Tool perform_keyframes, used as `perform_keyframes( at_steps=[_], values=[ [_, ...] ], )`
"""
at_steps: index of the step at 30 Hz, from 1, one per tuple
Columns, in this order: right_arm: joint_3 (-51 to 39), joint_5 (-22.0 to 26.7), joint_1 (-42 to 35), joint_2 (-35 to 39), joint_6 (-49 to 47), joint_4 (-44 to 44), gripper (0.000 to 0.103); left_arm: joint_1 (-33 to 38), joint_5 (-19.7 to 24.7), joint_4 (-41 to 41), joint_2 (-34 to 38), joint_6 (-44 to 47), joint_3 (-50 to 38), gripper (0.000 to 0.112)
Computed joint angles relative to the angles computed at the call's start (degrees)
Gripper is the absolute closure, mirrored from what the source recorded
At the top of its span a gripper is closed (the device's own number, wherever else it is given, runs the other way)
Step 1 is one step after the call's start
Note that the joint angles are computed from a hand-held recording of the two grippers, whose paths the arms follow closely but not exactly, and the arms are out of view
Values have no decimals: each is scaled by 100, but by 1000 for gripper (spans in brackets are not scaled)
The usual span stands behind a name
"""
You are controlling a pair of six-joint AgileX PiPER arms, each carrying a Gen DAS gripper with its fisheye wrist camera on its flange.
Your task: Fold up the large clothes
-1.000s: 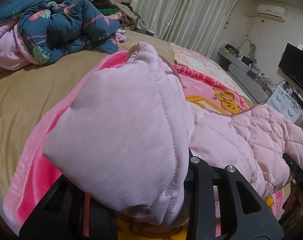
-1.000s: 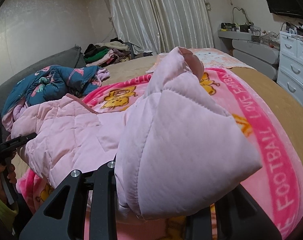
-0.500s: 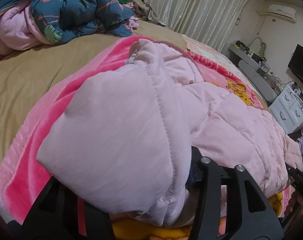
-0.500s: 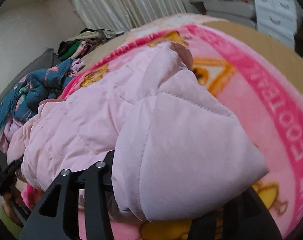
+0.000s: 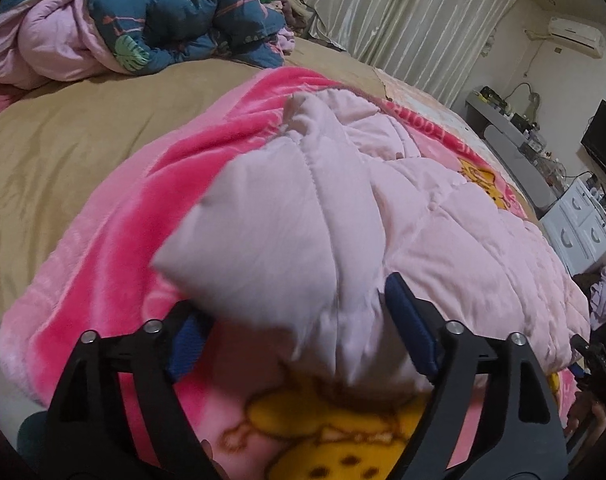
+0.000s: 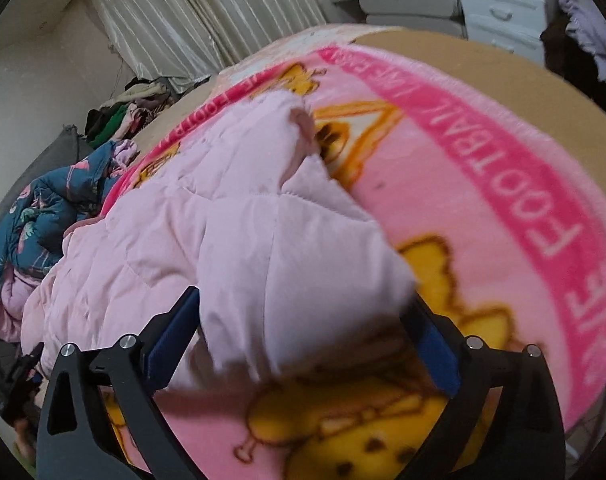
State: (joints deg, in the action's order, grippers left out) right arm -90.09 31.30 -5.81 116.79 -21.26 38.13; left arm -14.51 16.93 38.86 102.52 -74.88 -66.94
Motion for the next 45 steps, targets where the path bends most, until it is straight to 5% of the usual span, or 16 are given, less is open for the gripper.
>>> perform_keyframes(
  at_steps=[4, 9, 20, 32, 45],
  values=[
    [973, -533, -19, -828, -960, 587, 4, -243, 283, 845, -515, -819, 408, 19],
    [1896, -1011, 121, -1767, -1971, 1159, 4, -672, 648, 1292, -1037, -1165, 634, 19],
    [2996, -1078, 525, -3160, -3438, 2153, 4, -1798, 1452, 2247, -1398, -1932, 607, 19],
    [3793, -1461, 1380, -3484, -3086, 1468, 4, -2608, 1410, 3031, -1066, -2958, 759, 19],
    [3788, -1560, 1623, -3177, -3192, 1682, 4, -2785, 1345, 2923, -879, -2862, 774, 19]
  ],
)
